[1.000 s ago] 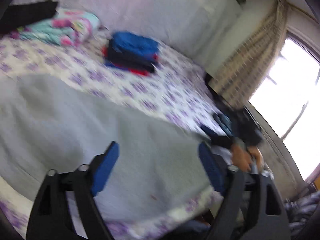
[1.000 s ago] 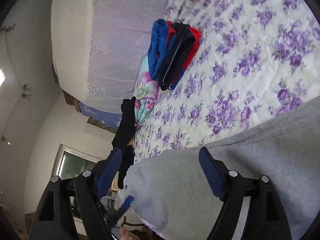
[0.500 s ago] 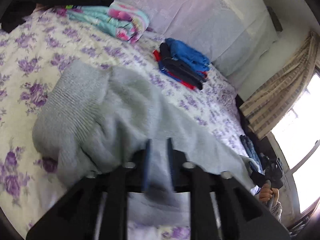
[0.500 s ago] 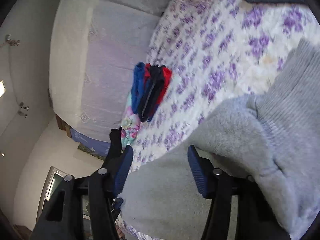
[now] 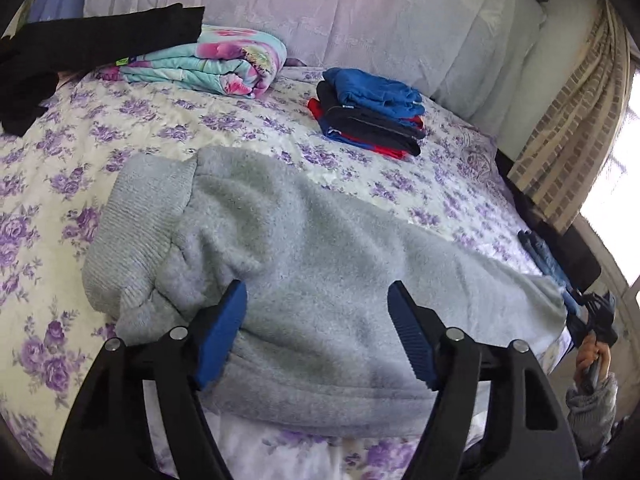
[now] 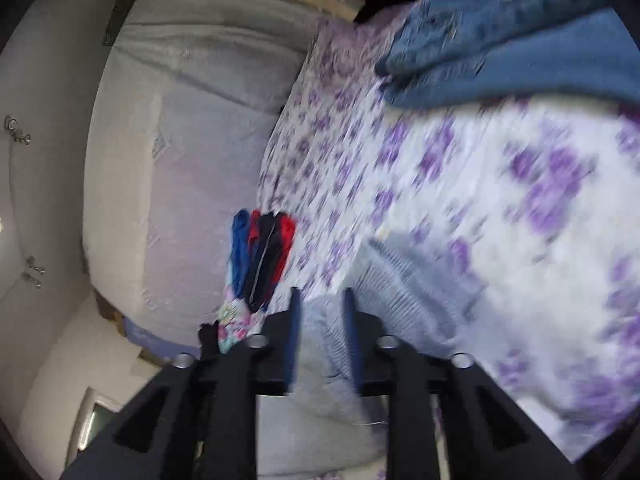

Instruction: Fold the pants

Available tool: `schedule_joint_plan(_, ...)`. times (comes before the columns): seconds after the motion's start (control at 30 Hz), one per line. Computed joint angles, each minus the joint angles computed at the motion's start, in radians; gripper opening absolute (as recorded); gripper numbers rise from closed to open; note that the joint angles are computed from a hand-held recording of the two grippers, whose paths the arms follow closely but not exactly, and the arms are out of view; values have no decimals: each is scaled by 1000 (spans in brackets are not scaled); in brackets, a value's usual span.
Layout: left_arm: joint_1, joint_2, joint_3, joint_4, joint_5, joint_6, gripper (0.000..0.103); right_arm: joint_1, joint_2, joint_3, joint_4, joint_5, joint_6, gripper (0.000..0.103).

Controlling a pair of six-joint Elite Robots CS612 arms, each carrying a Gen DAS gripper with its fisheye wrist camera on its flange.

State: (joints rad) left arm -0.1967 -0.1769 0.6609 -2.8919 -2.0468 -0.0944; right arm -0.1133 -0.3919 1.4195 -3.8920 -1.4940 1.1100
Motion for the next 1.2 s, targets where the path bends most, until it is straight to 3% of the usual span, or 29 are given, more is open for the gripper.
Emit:
schedule_joint_plan(0.03,-1,-7,13,-18,-12,-11,74,5,-11,18,-30,-26,-27,65)
schedule_joint_plan(0.13,-12,-30,54,-40,-147,15,77,24,-41,46,-20,-30,-106,66)
schedule_joint_plan(0.2,-31,-56,104,-53,-188,73,78,36,-49,49,12,-44,-141,66)
schedule_joint_plan(0.33,-94,-124,253,-100,-139,242,80,75,-56,57,81,-132,-197,69)
schedule_joint_plan(0.4,-117,-141,299,-123,-122,291,84,105,-61,61,122,-270,-245,75)
schedule_joint_plan(0.47,-141,-142,320,-159,-88,298,92,136,-65,43,214,-458,-309,88)
schedule_joint_plan(0.53,-158,-138,316,-131,-72,317,93,152,-63,13,325,-570,-343,89)
schedule_joint_plan(0.57,-164,-132,309,-109,-62,347,93,154,-58,-3,367,-596,-364,89)
schedule_joint_plan(0.67,-192,-125,310,-57,94,386,94,154,-49,-42,573,-734,-400,89)
schedule_joint_plan(0.7,-189,-115,300,-48,87,392,95,153,-47,-43,613,-778,-406,90)
schedule_joint_plan(0.8,-183,-125,337,-114,111,413,95,144,-67,25,547,-812,-356,92)
schedule_joint_plan(0.87,-173,-134,360,-166,125,373,95,135,-81,81,359,-737,-390,92)
schedule_joint_plan(0.93,-153,-136,358,-184,92,311,95,108,-85,121,180,-543,-407,92)
schedule_joint_plan(1.0,-134,-136,351,-203,74,227,97,81,-69,128,51,-333,-318,93)
schedule_joint_plan(1.1,-106,-128,327,-221,60,81,98,26,-20,115,-88,-47,-88,93)
schedule_joint_plan(1.13,-95,-124,316,-218,41,39,98,14,7,98,-138,7,-1,93)
schedule_joint_plan(1.2,-82,-120,304,-203,22,-6,98,5,32,78,-173,57,84,93)
